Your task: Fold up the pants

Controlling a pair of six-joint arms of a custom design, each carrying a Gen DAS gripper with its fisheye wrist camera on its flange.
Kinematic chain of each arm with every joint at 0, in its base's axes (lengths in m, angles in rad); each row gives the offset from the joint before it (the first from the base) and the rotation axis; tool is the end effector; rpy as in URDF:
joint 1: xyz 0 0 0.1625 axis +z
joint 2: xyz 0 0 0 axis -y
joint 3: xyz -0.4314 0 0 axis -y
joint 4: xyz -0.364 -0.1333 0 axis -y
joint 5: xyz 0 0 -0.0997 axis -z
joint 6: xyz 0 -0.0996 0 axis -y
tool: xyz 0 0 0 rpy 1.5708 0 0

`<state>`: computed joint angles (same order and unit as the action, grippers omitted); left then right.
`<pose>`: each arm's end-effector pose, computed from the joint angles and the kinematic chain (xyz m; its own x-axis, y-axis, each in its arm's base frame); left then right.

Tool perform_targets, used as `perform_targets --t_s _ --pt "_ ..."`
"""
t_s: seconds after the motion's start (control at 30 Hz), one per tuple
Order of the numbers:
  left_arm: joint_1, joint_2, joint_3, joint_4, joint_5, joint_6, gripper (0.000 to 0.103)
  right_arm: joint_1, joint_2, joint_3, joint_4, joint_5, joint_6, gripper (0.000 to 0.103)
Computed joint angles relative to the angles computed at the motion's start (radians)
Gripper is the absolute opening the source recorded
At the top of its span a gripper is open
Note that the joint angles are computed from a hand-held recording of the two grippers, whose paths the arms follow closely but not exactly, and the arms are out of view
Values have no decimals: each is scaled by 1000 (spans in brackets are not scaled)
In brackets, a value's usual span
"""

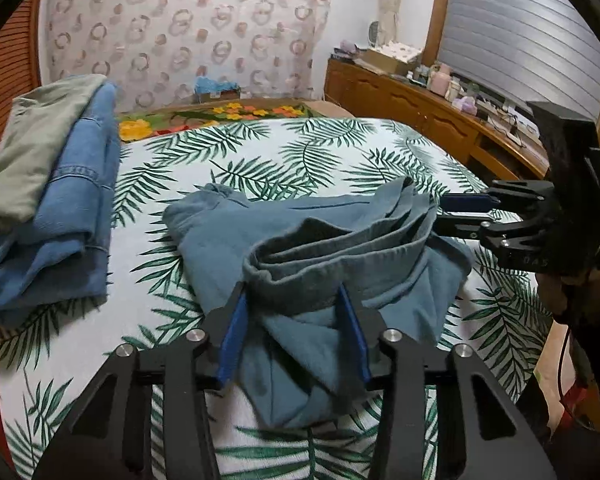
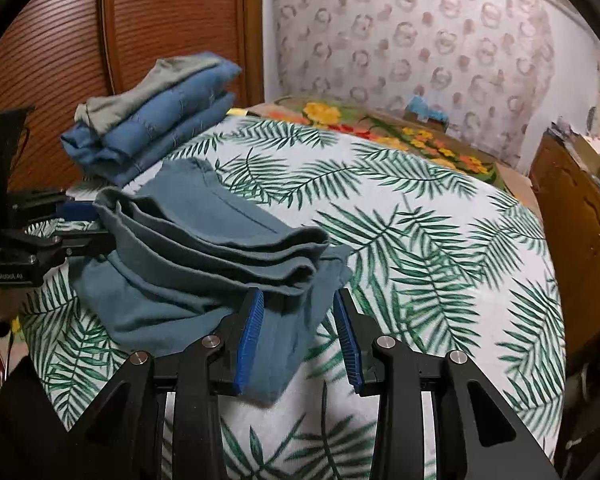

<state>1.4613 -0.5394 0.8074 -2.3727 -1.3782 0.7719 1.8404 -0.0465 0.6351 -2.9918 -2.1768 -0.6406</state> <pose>0.0578 -0.8682 0.2543 -0.6411 0.6043 -0.4730 0.7553 0.6059 -0.2497 0.3032 -0.8098 -0.0009 -0.6180 -0.2378 0.7494 -0.6843 0.6320 -0.3638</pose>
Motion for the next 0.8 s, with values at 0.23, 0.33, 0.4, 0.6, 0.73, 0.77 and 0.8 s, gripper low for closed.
perform_targets --t_s 0.23,0.33,0.4,0.6,0.73,0.77,0.8 --pt "-5 10 -25 21 -16 21 13 -11 71 -201 171 13 31 38" --pt "-16 0 -4 -15 -25 45 12 -14 56 -181 157 31 42 38" --pt "-20 -3 2 -40 -34 42 11 -18 53 -178 154 53 46 38" --pt "-31 11 -50 -68 -72 5 11 -42 4 -116 155 155 100 10" --pt "-35 46 -107 -77 -35 13 11 -46 14 -134 95 171 108 4" --pt "-33 58 -127 -69 -25 8 11 -44 24 -150 78 160 106 4" --pt "-31 68 -144 -62 -18 3 11 -43 36 -172 73 155 107 4"
